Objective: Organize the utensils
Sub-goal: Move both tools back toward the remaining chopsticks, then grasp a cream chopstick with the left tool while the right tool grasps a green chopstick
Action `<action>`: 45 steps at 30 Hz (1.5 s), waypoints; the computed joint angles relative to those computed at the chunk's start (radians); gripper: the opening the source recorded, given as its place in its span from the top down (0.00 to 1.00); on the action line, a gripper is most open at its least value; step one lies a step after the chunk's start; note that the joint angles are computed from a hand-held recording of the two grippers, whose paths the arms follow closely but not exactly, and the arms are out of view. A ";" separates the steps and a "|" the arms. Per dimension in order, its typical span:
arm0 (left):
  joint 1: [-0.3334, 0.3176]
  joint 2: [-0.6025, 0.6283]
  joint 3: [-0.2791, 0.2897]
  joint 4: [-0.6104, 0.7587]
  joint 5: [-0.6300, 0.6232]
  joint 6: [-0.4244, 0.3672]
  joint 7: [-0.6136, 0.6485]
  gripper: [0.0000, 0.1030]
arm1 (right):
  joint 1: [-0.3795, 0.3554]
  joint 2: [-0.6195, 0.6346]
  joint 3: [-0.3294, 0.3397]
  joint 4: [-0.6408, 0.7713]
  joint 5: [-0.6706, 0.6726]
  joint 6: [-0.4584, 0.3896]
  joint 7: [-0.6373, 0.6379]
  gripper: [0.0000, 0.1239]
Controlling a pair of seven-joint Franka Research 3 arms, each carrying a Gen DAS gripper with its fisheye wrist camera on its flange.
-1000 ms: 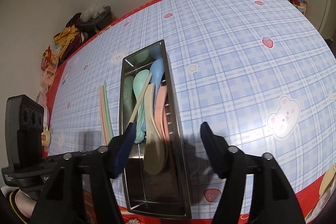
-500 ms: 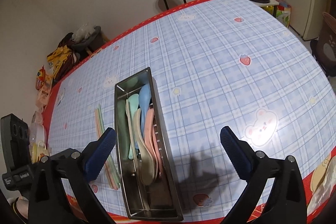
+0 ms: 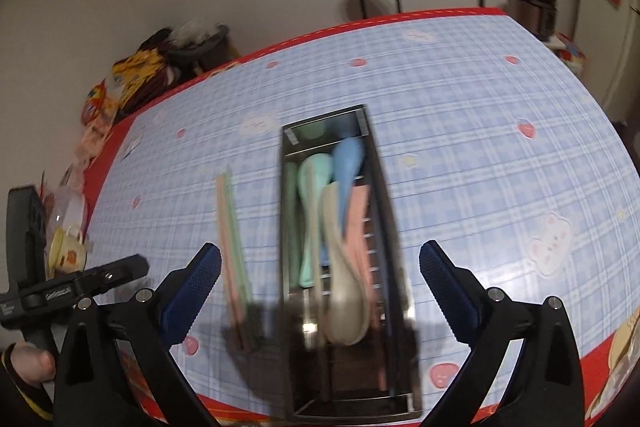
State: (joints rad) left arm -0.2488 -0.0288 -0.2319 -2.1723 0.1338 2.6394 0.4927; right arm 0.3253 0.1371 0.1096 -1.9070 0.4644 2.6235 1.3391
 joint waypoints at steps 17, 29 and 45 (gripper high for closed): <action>-0.022 0.142 -0.004 0.127 0.106 -0.115 0.129 0.07 | 0.036 0.071 0.002 0.132 -0.138 -0.175 0.025 0.22; -0.018 0.231 -0.003 0.219 0.066 -0.148 0.211 0.45 | 0.021 0.132 0.012 0.227 -0.056 -0.234 -0.042 0.53; -0.071 0.331 0.022 0.369 0.221 -0.304 0.192 0.25 | 0.021 0.173 0.010 0.277 -0.060 -0.257 -0.028 0.53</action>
State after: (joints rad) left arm -0.3199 0.3018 -0.2095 -1.8032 0.3545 2.3357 0.6849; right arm 0.3459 0.3098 0.1197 -1.6301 0.4042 2.3660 1.3113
